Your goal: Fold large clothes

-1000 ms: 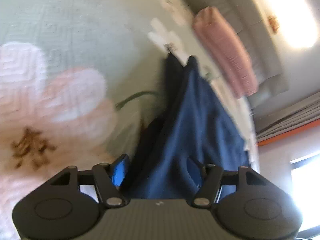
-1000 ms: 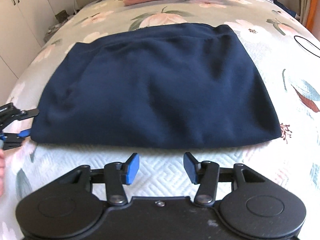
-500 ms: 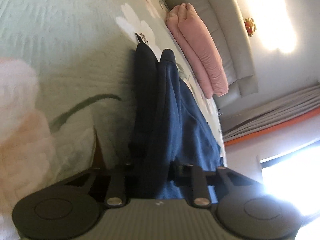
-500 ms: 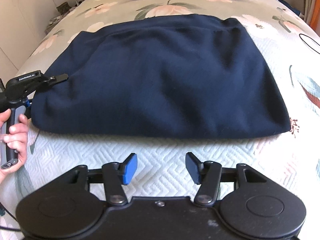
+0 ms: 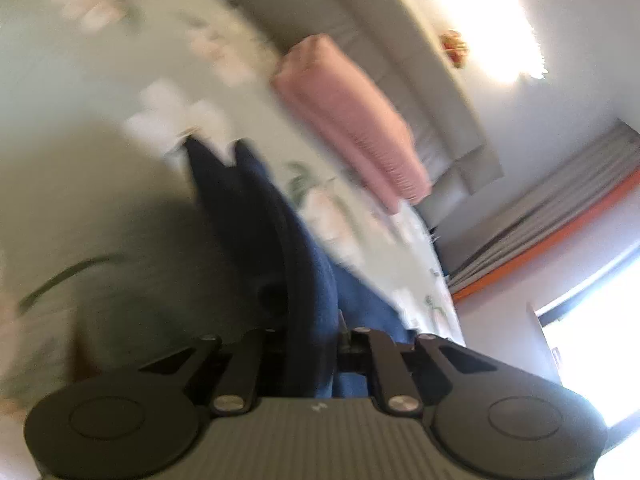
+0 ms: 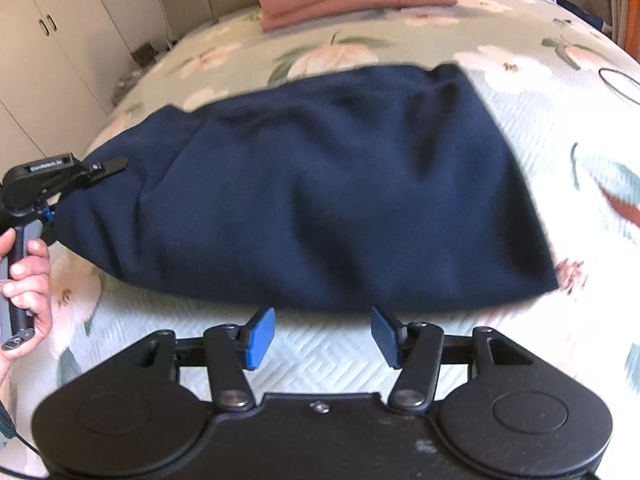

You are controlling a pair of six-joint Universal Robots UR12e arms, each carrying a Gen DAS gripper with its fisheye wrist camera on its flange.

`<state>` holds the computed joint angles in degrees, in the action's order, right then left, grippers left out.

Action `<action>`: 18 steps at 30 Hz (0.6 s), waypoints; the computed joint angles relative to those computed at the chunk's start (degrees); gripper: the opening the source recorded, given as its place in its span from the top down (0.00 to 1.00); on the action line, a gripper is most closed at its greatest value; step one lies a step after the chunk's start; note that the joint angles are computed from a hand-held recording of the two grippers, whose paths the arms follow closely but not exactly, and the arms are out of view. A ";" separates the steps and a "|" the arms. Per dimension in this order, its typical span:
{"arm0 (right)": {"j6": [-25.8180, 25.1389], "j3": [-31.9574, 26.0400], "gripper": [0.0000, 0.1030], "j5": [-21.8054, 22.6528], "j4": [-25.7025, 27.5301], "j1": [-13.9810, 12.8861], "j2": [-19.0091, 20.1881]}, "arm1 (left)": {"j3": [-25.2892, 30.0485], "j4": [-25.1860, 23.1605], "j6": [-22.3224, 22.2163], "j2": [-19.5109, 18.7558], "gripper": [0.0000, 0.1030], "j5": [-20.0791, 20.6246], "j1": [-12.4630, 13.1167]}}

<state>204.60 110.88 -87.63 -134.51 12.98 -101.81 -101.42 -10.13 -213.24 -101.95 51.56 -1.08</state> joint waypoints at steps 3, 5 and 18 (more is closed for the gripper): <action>-1.89 0.94 0.35 1.38 -0.67 -3.16 -1.71 | 3.74 -0.16 2.38 0.00 0.88 2.37 -3.35; -3.09 1.42 0.35 2.17 -0.48 -5.49 -2.94 | 6.82 -2.55 7.18 -0.14 0.88 4.62 -6.34; -9.39 4.19 0.35 6.18 0.41 -18.76 -5.93 | 25.07 -35.36 33.10 -10.71 0.77 35.31 -28.29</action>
